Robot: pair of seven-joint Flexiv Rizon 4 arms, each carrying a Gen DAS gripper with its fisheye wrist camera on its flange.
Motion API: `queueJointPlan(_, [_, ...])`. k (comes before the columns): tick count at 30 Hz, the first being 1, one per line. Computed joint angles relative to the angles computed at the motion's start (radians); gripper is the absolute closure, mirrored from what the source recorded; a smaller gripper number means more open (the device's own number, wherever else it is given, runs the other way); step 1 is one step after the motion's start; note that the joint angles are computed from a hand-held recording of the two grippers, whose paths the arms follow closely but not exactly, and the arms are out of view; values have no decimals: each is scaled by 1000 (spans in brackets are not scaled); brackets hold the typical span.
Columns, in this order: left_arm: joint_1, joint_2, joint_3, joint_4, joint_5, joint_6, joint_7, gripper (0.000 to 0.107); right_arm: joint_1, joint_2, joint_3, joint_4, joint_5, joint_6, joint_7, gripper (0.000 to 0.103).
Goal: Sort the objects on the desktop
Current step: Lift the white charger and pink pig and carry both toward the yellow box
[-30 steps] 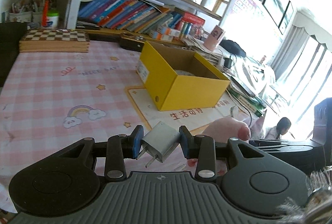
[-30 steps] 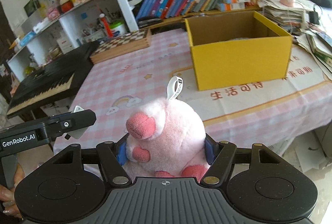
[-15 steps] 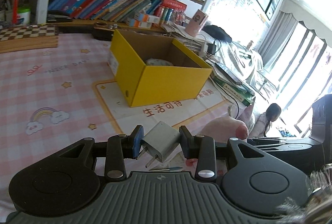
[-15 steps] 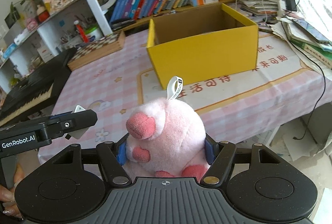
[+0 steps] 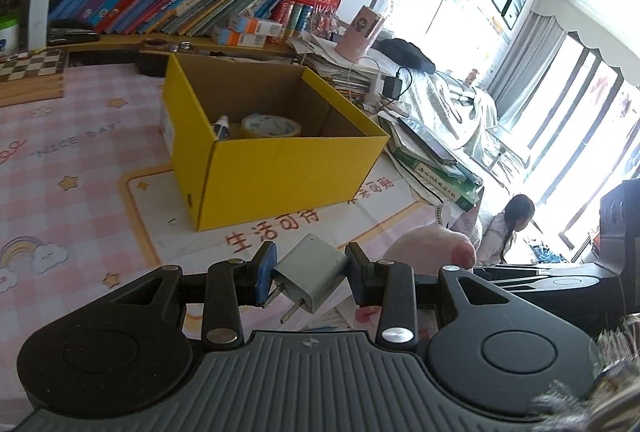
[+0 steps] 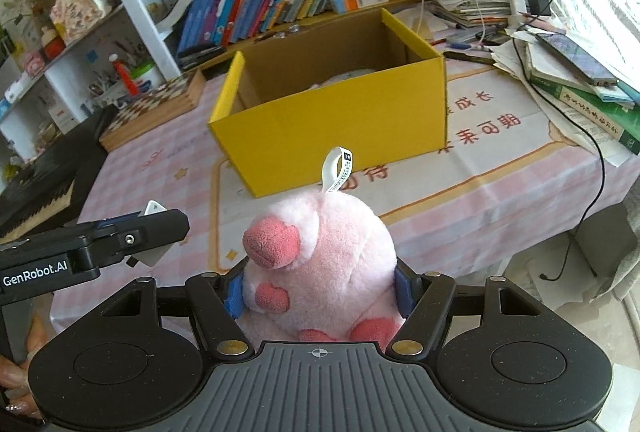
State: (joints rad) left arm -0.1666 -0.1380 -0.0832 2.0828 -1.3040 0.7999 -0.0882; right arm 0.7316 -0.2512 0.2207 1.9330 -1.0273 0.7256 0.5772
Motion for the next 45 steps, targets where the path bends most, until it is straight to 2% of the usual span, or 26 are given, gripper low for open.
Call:
queueJointPlan(7, [-39,-35,-36,-38,-26,67,-24,72,-58,46,-8,62,-17,61,-26,34])
queueJointPlan(13, [-79,-64,-67,-77,-85,143,-15,72,-120,89,-16,110,-79,114,-32,34])
queueJointPlan(25, [-154,-128,-111,-193,-237,339,54,72,-254,117,-57,130,-306,254,8,34])
queueJointPlan(32, [-179,-224,-136,-325,-261,477,97,72,-327,93,-92,81,-439,330,-21,34])
queueJointPlan(36, [-179,-303,-157,-411,-177,546,70,72,-362,43,-121,24,-500,388,-75,34])
queueJointPlan(39, [-177,-375,-159,-470,-16,581,-38,72,-381,-13,-141,-29,-494,440,-159,34])
queueJointPlan(42, [-196,-454,-110,-543,186,574,-191,72,-378,-79,-156,-83,-419,467,-320,34])
queueJointPlan(45, [-216,-524,-44,-633,351,525,-344,72,-365,-137,-170,-126,-299,491,-509,34])
